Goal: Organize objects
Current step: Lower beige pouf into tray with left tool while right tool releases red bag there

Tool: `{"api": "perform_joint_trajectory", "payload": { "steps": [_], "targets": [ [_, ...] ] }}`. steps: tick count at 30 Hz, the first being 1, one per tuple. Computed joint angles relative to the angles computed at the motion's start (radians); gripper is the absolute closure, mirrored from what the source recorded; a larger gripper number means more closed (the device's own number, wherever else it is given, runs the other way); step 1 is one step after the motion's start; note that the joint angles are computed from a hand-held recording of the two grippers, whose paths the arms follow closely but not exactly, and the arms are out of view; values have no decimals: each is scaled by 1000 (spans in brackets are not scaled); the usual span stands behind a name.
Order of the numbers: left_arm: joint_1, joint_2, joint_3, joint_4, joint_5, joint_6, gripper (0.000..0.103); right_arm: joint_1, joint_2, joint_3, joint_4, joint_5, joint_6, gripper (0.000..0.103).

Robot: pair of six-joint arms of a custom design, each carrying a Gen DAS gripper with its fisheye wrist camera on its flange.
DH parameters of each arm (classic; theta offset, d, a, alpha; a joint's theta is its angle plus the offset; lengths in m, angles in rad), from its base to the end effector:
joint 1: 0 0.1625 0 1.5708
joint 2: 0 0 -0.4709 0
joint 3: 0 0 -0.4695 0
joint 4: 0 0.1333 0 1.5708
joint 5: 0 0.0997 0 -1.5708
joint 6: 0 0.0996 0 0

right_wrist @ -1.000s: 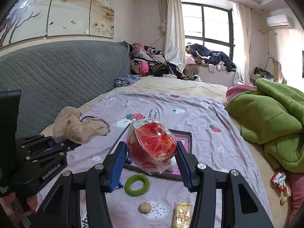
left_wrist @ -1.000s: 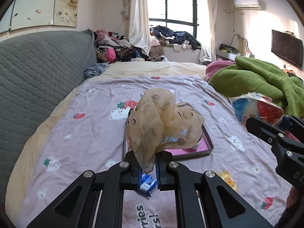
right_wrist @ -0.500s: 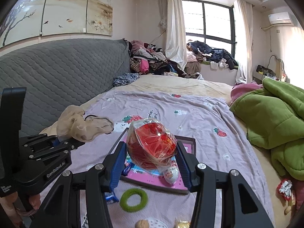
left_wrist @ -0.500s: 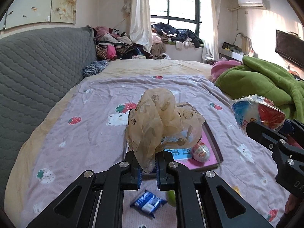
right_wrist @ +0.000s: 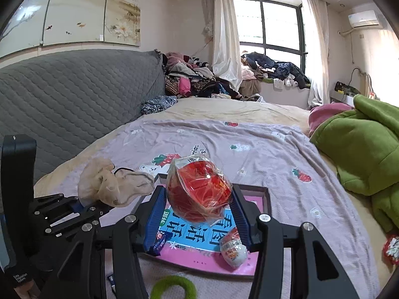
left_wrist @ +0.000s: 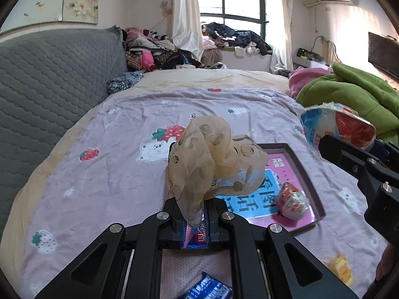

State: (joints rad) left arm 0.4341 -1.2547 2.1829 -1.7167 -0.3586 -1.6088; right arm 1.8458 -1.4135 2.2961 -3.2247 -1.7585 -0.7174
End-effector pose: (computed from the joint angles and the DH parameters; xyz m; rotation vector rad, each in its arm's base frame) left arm -0.3346 -0.4048 0.1391 0.0842 1.9873 -1.1445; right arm 0.2493 -0.4613 0.2643 1.1617 -2.3566 0.9857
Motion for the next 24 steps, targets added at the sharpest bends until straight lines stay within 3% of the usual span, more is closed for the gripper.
{"api": "perform_joint_trajectory", "payload": {
  "steps": [8, 14, 17, 24],
  "targets": [
    [104, 15, 61, -271, 28, 184, 93, -23, 101, 5, -110, -24, -24, 51],
    [172, 76, 104, -657, 29, 479, 93, -40, 181, -6, -177, -50, -16, 51],
    [199, 97, 101, -715, 28, 525, 93, -42, 222, -19, -197, -80, -19, 51],
    [257, 124, 133, -985, -25, 710, 93, -48, 304, -34, -231, -133, -55, 51]
  ]
}}
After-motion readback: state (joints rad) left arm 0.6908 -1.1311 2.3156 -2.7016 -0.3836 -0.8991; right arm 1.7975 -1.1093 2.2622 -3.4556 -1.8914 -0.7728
